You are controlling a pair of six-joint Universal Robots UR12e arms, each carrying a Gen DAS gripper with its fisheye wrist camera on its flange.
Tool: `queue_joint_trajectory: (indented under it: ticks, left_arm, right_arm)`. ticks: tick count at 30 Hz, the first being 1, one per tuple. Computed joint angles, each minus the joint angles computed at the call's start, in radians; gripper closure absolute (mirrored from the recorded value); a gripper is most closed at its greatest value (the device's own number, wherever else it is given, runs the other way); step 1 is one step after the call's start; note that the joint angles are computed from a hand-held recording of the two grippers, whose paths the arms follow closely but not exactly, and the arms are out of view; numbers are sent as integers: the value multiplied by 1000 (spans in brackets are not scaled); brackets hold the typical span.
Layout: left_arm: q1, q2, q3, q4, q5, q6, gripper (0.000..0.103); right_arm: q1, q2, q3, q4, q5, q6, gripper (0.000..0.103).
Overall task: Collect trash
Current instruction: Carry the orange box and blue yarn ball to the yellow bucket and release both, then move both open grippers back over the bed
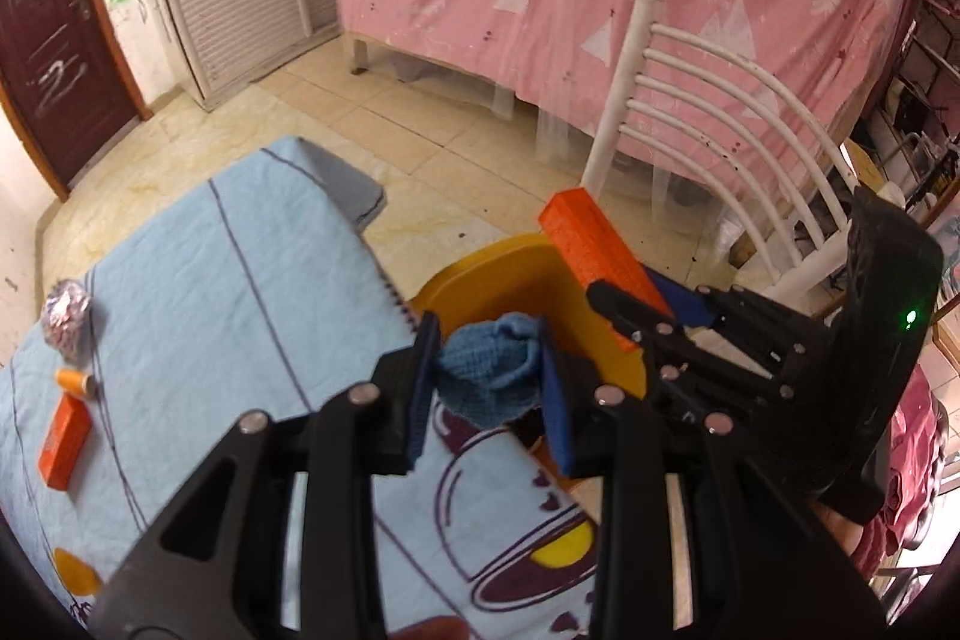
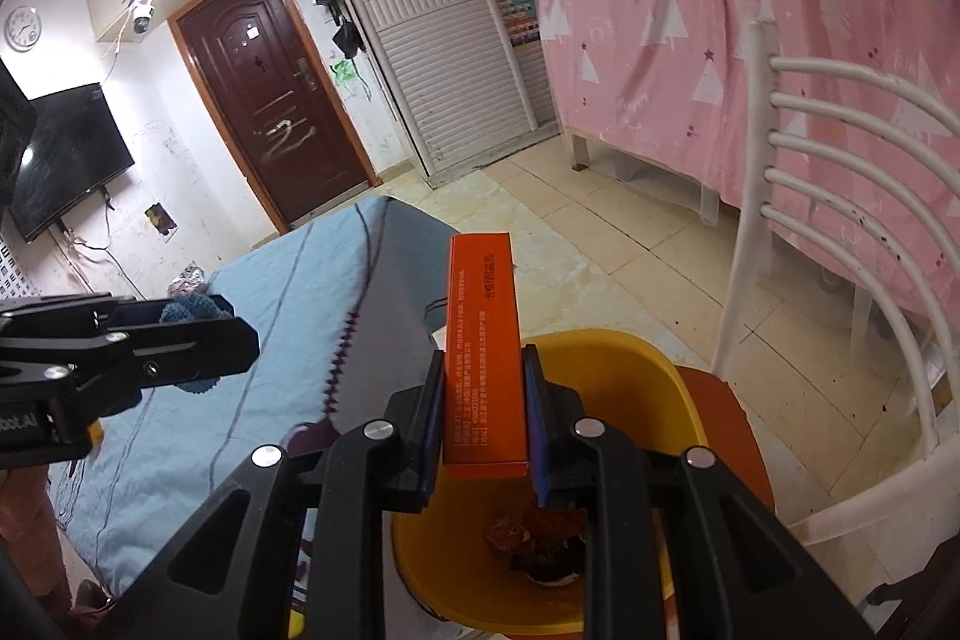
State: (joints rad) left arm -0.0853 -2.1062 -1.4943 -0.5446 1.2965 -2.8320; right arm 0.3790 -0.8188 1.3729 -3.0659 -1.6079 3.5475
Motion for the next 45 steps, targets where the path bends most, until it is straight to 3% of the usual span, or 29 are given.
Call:
queue_joint_trajectory:
  ticks: [2,8,16,23,28,34,45]
  left_arm:
    - [-3,-3,5,-2,-4,-3,57]
    - [-10,-5,7,10,2,7,53]
    - [4,7,-14,25,-12,-13,53]
    - [42,23,-43,39,-63,-57,52]
    - [79,40,-67,57,-98,-80,40]
    - [116,66,-105,111,-130,-107,35]
    - [172,108,-164,229,-112,-152,21]
  right_arm:
    - [-4,0,1,1,5,17,84]
    - [-7,-1,10,-9,3,32,66]
    - [-2,3,-3,-1,5,19,65]
    - [11,17,-47,39,7,-6,65]
    - [27,39,-110,71,14,-40,64]
    - [52,79,-207,130,37,-91,64]
    - [101,157,-389,266,62,-177,61]
